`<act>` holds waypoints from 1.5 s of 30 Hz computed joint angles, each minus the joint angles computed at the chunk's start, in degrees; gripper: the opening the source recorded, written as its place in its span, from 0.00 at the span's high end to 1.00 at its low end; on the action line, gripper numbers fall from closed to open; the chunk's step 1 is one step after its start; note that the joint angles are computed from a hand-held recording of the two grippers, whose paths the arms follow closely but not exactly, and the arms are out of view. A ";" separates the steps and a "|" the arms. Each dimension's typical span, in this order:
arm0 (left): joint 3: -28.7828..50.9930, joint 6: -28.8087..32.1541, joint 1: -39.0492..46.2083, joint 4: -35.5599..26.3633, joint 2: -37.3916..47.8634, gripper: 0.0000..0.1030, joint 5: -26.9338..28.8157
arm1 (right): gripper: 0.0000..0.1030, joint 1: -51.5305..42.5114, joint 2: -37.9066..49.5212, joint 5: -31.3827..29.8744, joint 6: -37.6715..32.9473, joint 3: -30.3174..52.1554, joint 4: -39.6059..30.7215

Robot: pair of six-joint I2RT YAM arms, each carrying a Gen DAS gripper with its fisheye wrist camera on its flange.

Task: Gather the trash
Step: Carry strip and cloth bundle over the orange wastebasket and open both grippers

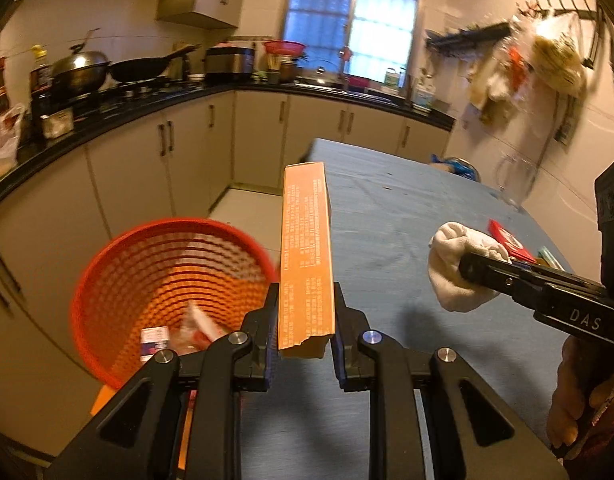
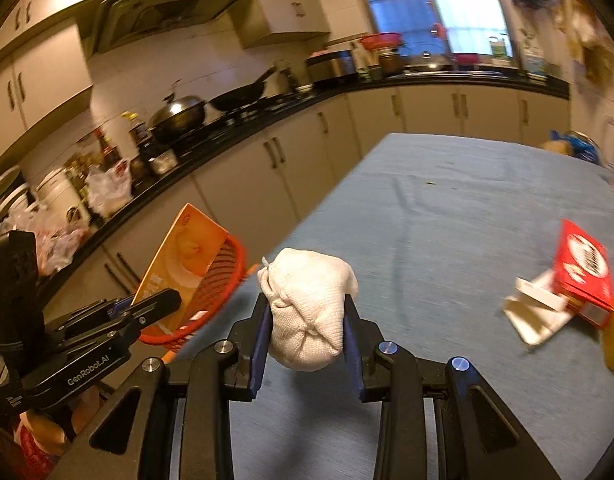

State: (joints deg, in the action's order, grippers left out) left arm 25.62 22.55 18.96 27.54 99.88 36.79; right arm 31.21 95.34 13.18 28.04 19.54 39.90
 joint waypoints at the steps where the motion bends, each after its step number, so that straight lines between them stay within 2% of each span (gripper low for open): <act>1: 0.60 0.34 1.29 -0.52 0.36 0.80 0.38 | 0.66 0.65 0.79 -0.15 -0.10 1.10 -0.28; 8: 6.16 1.52 7.45 -3.65 5.38 0.80 0.97 | 0.66 4.35 7.05 -2.05 -0.91 10.88 -4.00; 25: 15.43 1.07 10.52 -7.82 13.68 0.80 -1.03 | 0.65 1.66 19.62 -13.22 2.60 30.30 -13.80; 37: 21.14 -1.37 9.68 -9.25 18.50 0.80 -3.29 | 0.64 1.43 27.67 -13.64 3.18 42.05 -21.74; 45: 22.98 -1.43 9.30 -9.86 20.41 0.80 -3.84 | 0.64 1.52 31.10 -14.21 3.27 46.55 -24.50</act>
State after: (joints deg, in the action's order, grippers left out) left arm 48.60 21.12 28.26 17.68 120.29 32.95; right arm 32.73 126.43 -1.03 31.32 66.09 15.40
